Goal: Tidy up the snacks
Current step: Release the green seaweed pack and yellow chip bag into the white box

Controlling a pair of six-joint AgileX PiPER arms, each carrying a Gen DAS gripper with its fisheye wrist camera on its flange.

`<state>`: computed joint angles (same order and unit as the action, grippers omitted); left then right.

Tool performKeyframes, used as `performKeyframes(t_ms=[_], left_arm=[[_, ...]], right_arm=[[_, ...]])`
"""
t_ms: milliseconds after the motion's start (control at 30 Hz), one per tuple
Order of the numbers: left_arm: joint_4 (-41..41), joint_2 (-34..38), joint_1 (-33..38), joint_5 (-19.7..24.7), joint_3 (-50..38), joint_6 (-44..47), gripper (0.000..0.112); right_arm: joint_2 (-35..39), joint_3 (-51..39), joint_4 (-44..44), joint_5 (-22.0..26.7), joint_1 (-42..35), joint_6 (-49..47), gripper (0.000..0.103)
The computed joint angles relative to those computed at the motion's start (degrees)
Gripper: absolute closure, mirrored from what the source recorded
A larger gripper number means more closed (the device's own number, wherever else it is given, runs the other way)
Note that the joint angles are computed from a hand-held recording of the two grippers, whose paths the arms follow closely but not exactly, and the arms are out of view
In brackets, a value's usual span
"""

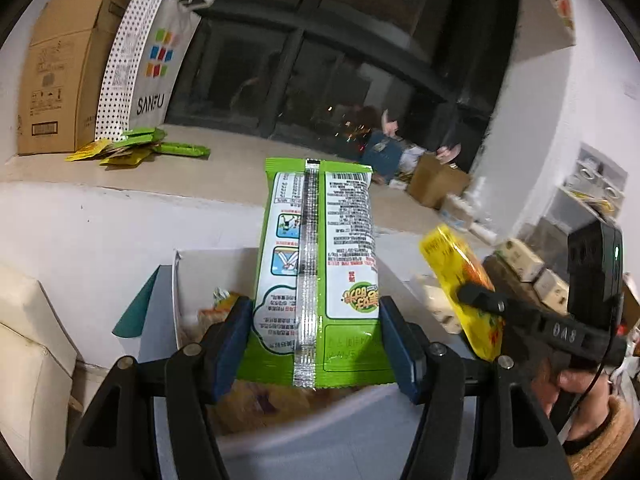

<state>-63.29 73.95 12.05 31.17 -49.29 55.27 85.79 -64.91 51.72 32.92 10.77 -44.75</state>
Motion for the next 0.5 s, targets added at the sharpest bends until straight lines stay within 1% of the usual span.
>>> performKeyframes(t_ms=[67,100,133,167,200,233,267,300,333,500], left_arm=[[3.6,4.1,-1.4,-1.7,-4.0,-3.6,0.044],[5.0,5.9,-2.5,-2.4,-5.6,-5.1,0.043],[6.0,7.8,-2.5,-1.6,-7.4,-6.2,0.039],[7.5,9.2,-2.7,-1.7,-8.9,-7.6,0.028],[11.3,10.3,-3.1,-1.8,-10.3,-11.2,0.019],[12.8,10.7,-3.0,-1.7,-10.7,-12.9,0.010],[12.0,10.4,-2.6,-1.5,-10.1,-12.4,0.010],[10.2,9.9,-1.7,-0.4,-9.4,-10.5,0.010],[9.2,9.7,-0.9,0.5,-9.0,-9.2,0.010],[9.4,4.5,-0.3,-0.7,-5.1,-6.4,0.010]], right_arm=[[5.7,-7.6,-8.1,-0.3,2.1,9.1,0.065],[7.6,-10.2,-10.5,0.4,2.4,11.8,0.064],[10.3,-13.7,-12.8,1.4,2.7,14.8,0.058],[12.0,-15.9,-14.6,2.0,3.0,17.1,0.052],[13.7,-18.3,-17.3,2.6,3.4,20.3,0.033],[14.5,-19.7,-19.7,2.5,3.7,23.1,0.010],[14.5,-19.7,-21.4,1.3,4.1,25.3,0.003],[13.8,-19.0,-22.6,-0.1,4.2,26.6,0.000],[12.9,-17.9,-21.5,-1.0,3.9,25.7,0.000],[7.7,-11.6,-16.7,-3.6,2.7,19.8,0.000]])
